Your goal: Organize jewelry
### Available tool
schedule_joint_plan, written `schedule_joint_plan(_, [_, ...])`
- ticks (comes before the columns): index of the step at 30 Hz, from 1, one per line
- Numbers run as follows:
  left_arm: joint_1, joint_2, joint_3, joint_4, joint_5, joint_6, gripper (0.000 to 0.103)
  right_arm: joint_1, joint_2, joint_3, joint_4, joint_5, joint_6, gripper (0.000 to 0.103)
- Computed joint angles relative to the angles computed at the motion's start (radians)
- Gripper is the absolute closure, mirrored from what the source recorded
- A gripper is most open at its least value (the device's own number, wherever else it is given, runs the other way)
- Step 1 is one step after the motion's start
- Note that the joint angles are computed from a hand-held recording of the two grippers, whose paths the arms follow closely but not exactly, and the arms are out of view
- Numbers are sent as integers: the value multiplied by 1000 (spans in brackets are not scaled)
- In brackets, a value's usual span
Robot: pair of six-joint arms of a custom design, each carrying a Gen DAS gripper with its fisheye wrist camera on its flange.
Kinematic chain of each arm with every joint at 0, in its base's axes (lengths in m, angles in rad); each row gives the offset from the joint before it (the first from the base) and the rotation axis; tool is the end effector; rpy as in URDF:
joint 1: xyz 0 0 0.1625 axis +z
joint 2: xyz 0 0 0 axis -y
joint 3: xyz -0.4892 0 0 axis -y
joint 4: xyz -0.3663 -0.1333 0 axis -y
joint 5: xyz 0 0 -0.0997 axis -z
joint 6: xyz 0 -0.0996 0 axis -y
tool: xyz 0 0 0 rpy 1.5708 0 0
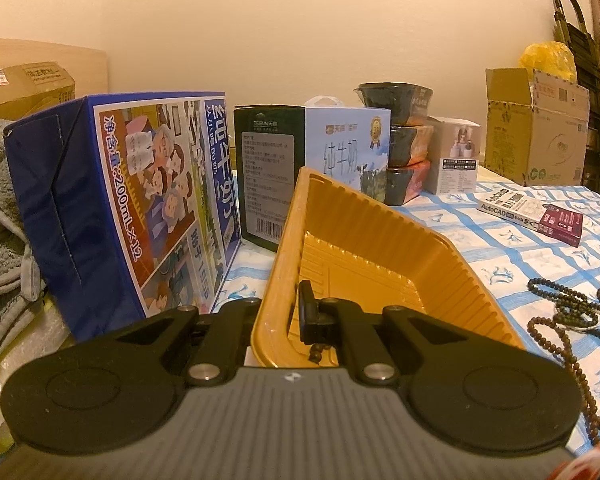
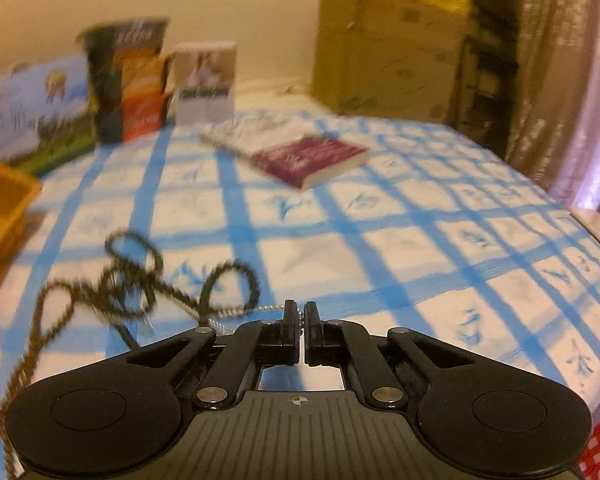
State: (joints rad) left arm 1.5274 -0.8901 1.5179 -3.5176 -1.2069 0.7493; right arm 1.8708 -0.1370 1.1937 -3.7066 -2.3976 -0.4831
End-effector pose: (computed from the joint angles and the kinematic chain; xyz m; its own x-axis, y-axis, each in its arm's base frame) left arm 0.1374 -0.7260 0.4009 -0.6872 -0.0529 -0.7246 0.6540 0.3892 -0.6487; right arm 0.2853 -0.7191 -0.0336 -0.6779 0.1620 0.7171 -0.5131 0.5943 -0.6193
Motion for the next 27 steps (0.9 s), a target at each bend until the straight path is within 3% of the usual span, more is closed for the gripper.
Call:
schedule_joint_plan(5, [-1, 0, 2, -5, -4, 1, 96, 37, -56, 60, -74, 124, -6, 101])
schedule_joint_plan(10, [0, -3, 9, -6, -11, -5, 96, 79, -71, 32, -94, 230, -84, 101])
schedule_joint_plan(14, [1, -4, 12, -10, -14, -11, 96, 85, -81, 45, -1, 226, -57, 101])
schedule_joint_plan(17, [2, -5, 12, -7, -13, -16, 96, 73, -92, 83, 162, 169, 27, 101])
schedule_joint_plan(20, [2, -6, 13, -4, -15, -11, 96, 56, -110, 113, 409, 116, 177, 100])
schedule_joint_plan(24, [1, -5, 11, -3, -15, -7, 96, 45, -96, 97, 425, 128, 197, 90])
schedule_joint_plan(27, [1, -5, 11, -5, -15, -6, 96, 34, -85, 57, 422, 185, 203, 73])
